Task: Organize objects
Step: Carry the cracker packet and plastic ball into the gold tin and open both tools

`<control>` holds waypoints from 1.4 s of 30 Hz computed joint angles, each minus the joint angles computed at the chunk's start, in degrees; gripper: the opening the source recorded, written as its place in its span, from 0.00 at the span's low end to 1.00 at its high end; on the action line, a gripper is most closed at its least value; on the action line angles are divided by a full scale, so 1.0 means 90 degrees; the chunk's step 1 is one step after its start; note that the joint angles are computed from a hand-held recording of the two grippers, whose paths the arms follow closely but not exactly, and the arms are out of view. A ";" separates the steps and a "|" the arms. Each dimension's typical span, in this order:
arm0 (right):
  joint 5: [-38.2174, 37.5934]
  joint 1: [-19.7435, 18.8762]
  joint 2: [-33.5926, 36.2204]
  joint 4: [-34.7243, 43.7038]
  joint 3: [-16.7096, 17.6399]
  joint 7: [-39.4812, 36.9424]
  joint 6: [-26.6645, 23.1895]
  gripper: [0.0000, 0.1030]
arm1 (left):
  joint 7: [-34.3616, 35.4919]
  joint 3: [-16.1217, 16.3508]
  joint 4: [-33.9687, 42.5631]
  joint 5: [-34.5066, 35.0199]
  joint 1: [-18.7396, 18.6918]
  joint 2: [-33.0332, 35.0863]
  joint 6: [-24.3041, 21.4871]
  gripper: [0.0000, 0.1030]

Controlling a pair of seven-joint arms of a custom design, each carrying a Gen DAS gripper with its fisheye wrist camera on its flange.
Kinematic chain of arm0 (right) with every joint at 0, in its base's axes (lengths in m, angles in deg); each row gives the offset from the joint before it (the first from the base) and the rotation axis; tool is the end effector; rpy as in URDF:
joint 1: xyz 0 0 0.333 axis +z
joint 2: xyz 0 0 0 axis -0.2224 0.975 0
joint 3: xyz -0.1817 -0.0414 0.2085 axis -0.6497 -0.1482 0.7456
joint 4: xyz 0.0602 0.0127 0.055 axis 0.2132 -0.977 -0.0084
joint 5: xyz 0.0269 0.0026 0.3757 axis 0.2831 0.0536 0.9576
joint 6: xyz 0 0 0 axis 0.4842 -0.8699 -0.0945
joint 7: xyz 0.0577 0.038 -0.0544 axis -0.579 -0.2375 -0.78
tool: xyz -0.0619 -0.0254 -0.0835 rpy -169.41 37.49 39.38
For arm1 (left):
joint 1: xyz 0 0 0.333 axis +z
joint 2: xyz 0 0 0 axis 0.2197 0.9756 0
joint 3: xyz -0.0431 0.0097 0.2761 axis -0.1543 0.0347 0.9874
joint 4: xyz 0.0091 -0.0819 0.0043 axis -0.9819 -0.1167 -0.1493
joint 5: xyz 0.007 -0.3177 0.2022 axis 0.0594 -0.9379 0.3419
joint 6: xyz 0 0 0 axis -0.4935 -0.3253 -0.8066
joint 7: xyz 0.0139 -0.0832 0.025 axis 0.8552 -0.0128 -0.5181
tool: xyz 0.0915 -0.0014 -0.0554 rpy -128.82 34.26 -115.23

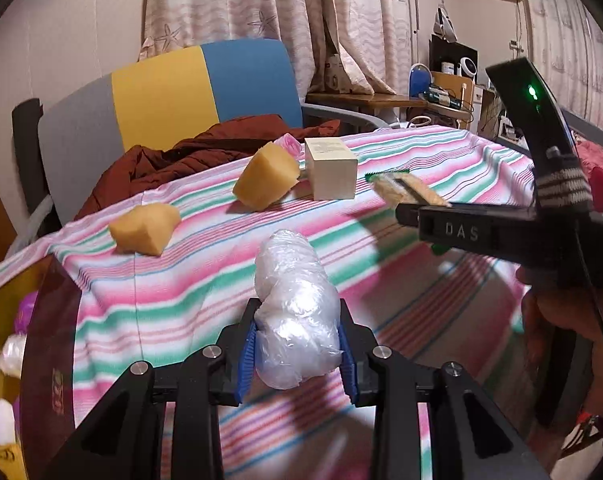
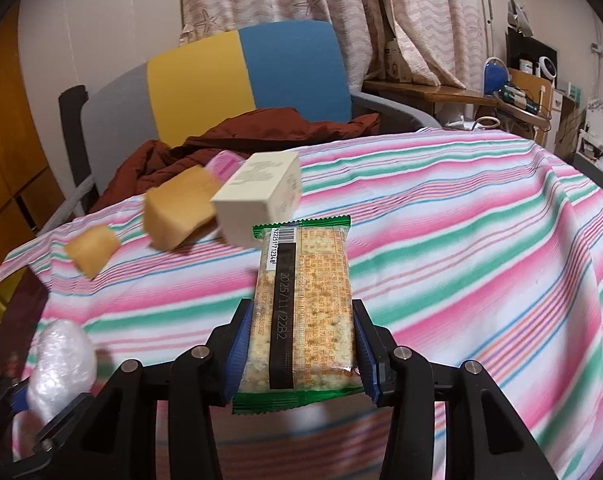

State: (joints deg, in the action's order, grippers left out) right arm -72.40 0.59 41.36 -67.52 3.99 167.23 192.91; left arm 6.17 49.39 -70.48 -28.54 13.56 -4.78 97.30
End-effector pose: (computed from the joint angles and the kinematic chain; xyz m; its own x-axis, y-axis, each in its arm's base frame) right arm 0.5086 0.2115 0.4284 -0.0168 -0.9893 -0.1451 -0.6573 0.1203 -0.7439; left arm 0.4424 -0.2054 0.4408 -0.3250 -0.9438 -0.0603 -0.5871 0.2513 -0.7695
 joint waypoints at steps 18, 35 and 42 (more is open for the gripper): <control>0.2396 0.0569 -0.0337 -0.0441 0.0699 -0.1463 0.0781 0.46 | 0.2396 0.2819 -0.1810 -0.3137 -0.2587 -0.2686 -0.0460 0.33; 0.6091 0.2287 0.2048 0.3299 0.1163 -0.6149 -0.0583 0.46 | 0.3391 0.3997 -0.0616 -0.4379 -0.0863 -0.2054 -0.2170 0.34; 0.5965 0.2824 0.3813 0.6054 0.0904 -0.6511 -0.2110 0.46 | 0.3819 0.4030 -0.0474 -0.5200 -0.0458 -0.1768 -0.2658 0.56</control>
